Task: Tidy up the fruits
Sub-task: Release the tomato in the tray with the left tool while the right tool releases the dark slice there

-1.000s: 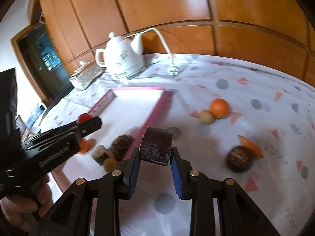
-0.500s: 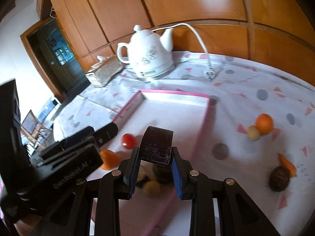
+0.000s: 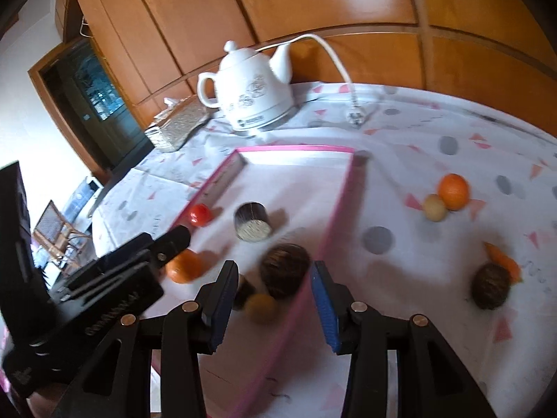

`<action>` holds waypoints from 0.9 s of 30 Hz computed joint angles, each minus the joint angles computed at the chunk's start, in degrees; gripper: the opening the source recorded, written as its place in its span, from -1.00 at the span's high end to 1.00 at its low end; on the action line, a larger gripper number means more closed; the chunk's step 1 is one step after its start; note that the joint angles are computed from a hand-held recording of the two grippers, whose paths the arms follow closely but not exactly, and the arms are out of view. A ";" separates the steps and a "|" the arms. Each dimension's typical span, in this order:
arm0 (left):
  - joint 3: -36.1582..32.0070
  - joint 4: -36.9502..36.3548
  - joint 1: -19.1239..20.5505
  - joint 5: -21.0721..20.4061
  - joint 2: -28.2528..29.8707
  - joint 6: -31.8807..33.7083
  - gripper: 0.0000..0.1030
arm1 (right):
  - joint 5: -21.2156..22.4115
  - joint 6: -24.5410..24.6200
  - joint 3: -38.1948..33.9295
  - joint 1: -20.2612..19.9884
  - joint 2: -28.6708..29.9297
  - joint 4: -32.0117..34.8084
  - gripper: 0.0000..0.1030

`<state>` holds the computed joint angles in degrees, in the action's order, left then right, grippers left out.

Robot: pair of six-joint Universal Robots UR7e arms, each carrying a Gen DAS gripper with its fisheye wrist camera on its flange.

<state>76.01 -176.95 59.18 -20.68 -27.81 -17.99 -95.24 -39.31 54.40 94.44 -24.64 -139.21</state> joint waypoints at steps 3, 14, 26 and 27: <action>-0.94 -0.76 -0.51 -1.01 0.93 2.26 -0.07 | -0.48 -0.22 1.64 -0.69 -1.25 -2.17 0.15; -4.06 1.02 -1.98 -3.97 3.81 5.85 -0.07 | -1.80 2.53 3.19 -3.14 -3.16 -5.48 0.15; -8.43 5.77 -2.64 -9.66 7.06 8.59 -0.07 | -4.95 4.97 3.31 -6.32 -4.79 -9.49 0.15; -8.98 6.47 -2.67 -10.31 7.43 8.79 -0.07 | -5.31 5.45 2.85 -6.67 -4.73 -9.72 0.15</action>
<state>67.04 -170.48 56.52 -30.99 -20.38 -9.20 -100.55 -33.86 57.25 87.77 -29.37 -148.93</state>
